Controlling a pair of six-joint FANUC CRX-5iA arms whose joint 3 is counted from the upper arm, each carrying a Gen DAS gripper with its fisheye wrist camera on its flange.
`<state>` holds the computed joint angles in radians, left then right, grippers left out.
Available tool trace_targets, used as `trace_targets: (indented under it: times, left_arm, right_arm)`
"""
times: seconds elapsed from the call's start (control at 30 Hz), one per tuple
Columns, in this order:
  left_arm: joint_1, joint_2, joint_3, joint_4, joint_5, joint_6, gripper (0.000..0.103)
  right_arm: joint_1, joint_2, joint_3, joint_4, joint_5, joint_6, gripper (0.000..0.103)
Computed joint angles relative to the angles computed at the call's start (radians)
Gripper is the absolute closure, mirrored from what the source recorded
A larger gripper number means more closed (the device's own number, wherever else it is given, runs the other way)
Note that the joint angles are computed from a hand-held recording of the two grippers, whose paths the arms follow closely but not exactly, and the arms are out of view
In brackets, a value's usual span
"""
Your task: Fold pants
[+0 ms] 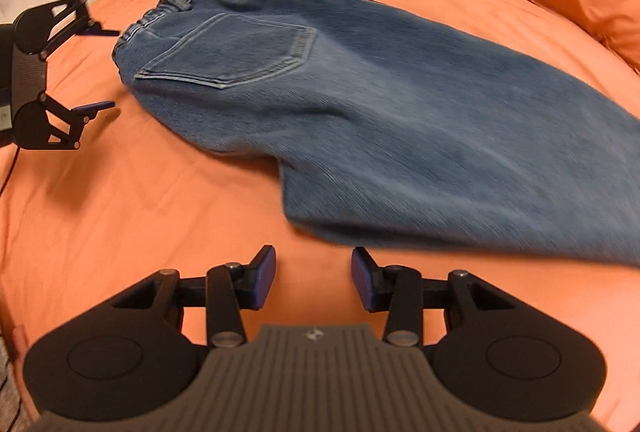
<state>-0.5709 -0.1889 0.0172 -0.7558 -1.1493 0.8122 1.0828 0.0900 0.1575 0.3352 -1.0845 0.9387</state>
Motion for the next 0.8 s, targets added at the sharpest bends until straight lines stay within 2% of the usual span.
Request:
trace_targets:
  times: [0.07, 0.2, 0.23, 0.27, 0.3, 0.37, 0.4, 0.43, 0.47, 0.57, 0.7, 0.8]
  left_arm:
    - [0.012, 0.007, -0.02, -0.019, 0.038, -0.025, 0.008]
    - [0.021, 0.01, -0.067, -0.081, 0.135, -0.026, 0.007]
    - [0.018, 0.016, -0.071, -0.106, 0.151, -0.012, 0.008]
    - [0.014, 0.026, -0.067, -0.13, 0.158, 0.011, 0.009]
    - [0.018, 0.039, -0.054, -0.125, 0.153, 0.016, 0.01]
    - [0.032, 0.054, -0.029, -0.088, 0.139, -0.006, 0.02]
    - [0.042, 0.059, -0.012, -0.063, 0.128, -0.014, 0.024]
    - [0.061, 0.062, 0.009, -0.019, 0.114, -0.035, 0.035]
    - [0.08, 0.066, 0.031, 0.025, 0.098, -0.056, 0.042]
    - [0.124, 0.092, 0.13, 0.115, 0.017, -0.08, 0.053]
    - [0.162, 0.138, 0.279, 0.181, -0.089, -0.129, 0.06]
    - [0.184, 0.139, 0.331, 0.191, -0.167, -0.248, 0.06]
  right_arm:
    - [-0.001, 0.031, 0.017, 0.02, 0.017, -0.008, 0.064]
    - [-0.005, 0.079, 0.055, 0.043, -0.012, 0.0, 0.062]
    - [-0.005, 0.082, 0.059, 0.043, -0.024, 0.009, 0.066]
    - [-0.001, 0.081, 0.057, 0.053, -0.039, 0.017, 0.077]
    - [-0.002, 0.081, 0.06, 0.051, -0.046, 0.039, 0.08]
    - [-0.009, 0.078, 0.084, 0.016, -0.067, 0.092, 0.089]
    - [-0.011, 0.066, 0.087, 0.002, -0.078, 0.126, 0.09]
    - [-0.011, 0.067, 0.104, -0.005, -0.095, 0.159, 0.091]
    - [-0.013, 0.07, 0.125, -0.015, -0.115, 0.189, 0.092]
    - [-0.025, 0.085, 0.209, -0.071, -0.179, 0.289, 0.092]
    - [-0.005, 0.119, 0.354, -0.102, -0.3, 0.414, 0.093]
    - [0.006, 0.125, 0.442, -0.169, -0.346, 0.433, 0.094]
